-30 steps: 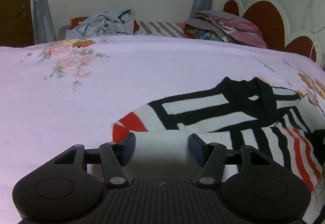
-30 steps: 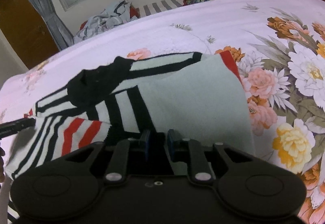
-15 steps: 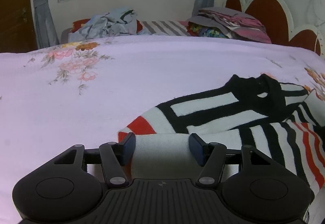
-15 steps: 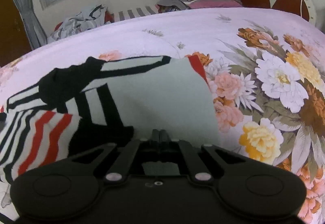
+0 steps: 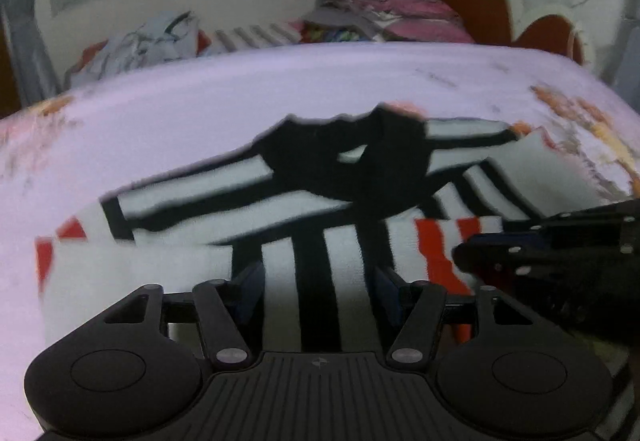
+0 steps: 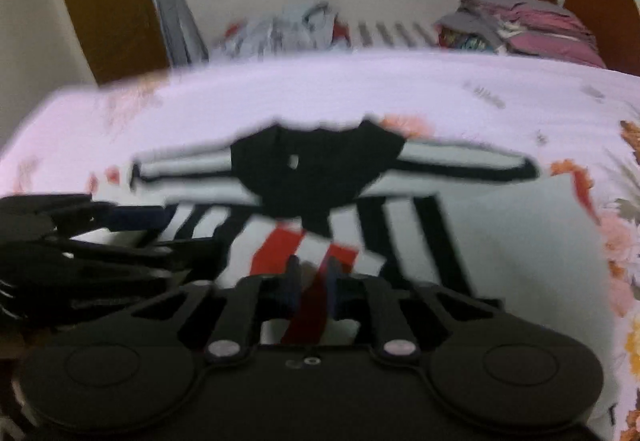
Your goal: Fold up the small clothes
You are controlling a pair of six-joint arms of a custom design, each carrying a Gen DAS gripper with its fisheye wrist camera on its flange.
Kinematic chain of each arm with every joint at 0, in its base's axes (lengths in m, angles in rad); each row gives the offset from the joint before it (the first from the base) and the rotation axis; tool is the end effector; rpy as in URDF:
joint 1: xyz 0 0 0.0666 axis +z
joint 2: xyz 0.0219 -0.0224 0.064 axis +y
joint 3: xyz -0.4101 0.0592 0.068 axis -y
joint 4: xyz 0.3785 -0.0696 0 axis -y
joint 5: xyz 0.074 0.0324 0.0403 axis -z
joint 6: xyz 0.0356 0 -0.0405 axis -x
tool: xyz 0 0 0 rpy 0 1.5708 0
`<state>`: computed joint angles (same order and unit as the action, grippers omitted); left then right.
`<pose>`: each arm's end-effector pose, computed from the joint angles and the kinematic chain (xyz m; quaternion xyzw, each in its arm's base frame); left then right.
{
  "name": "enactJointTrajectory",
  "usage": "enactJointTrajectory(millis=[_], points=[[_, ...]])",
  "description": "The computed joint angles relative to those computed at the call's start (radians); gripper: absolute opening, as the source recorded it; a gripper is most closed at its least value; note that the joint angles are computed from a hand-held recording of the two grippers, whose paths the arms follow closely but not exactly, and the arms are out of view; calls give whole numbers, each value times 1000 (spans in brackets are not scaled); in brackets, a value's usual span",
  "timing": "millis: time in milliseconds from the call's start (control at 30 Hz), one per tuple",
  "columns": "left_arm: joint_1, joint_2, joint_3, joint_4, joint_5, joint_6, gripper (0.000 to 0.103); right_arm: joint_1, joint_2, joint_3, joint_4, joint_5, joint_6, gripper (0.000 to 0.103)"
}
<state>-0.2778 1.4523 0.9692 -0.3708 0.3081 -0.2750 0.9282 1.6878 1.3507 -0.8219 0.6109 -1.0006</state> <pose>0.4267 -0.1333 0.2886 0.3043 0.8755 -0.1442 0.3465 0.3376 0.4163 0.3102 0.0952 0.9307 -0.0075 0.3530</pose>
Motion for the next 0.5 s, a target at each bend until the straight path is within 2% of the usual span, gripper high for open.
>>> enactJointTrajectory(millis=[67, 133, 233, 300, 333, 400, 467, 500], points=[[-11, -7, 12, -27, -31, -6, 65, 0, 14, 27, -43, 9, 11, 5], [-11, -38, 2, -13, -59, 3, 65, 2, 12, 48, -85, 11, -2, 6], [23, -64, -3, -41, -12, 30, 65, 19, -22, 22, -40, 39, 1, 15], [21, -60, -18, -46, -43, 18, 65, 16, -20, 15, -23, -2, 24, 17], [21, -60, -34, -28, -60, 19, 65, 11, -7, 22, -47, -30, 19, 16], [30, -67, -64, 14, -51, 28, 65, 12, -8, 10, -49, -21, 20, 14], [38, -103, -76, 20, -101, 33, 65, 18, -10, 31, -142, 14, -50, 12], [57, -125, -89, 35, -91, 26, 65, 26, -18, 35, -191, 42, -81, 12]])
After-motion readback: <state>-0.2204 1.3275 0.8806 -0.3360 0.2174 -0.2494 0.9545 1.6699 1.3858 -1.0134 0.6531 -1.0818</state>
